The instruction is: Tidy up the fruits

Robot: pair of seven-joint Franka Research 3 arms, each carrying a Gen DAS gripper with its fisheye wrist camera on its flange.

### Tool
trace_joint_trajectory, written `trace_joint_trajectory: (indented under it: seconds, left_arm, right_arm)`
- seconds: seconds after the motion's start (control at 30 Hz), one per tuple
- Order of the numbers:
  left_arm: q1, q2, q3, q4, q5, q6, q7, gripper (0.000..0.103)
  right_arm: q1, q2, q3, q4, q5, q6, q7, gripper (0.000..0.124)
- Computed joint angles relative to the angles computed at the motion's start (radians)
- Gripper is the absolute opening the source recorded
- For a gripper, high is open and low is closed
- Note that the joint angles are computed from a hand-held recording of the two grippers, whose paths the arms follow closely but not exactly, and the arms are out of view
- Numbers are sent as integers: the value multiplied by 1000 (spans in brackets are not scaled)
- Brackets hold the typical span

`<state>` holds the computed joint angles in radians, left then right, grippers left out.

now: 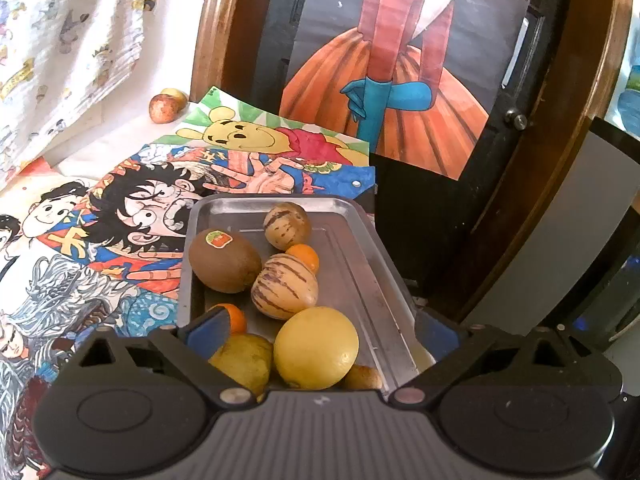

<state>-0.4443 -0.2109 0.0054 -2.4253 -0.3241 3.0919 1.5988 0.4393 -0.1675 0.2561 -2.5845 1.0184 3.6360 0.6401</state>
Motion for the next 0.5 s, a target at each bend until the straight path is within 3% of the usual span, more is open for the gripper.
trace_joint_trajectory:
  seconds: [0.37,0.43,0.5]
  left_arm:
    - [33,-16,-21,-36,97,78,-108,102]
    - [69,-18,-48,-47,143,105,-154,102]
    - [143,-19,-110,-61,192,142,-212,102]
  right_arm:
    - [14,11,-6,3,13,37,42,100]
    - [16,18,-9,9,19,44,50,101]
    - [20,25,-11,17,32,51,55,102]
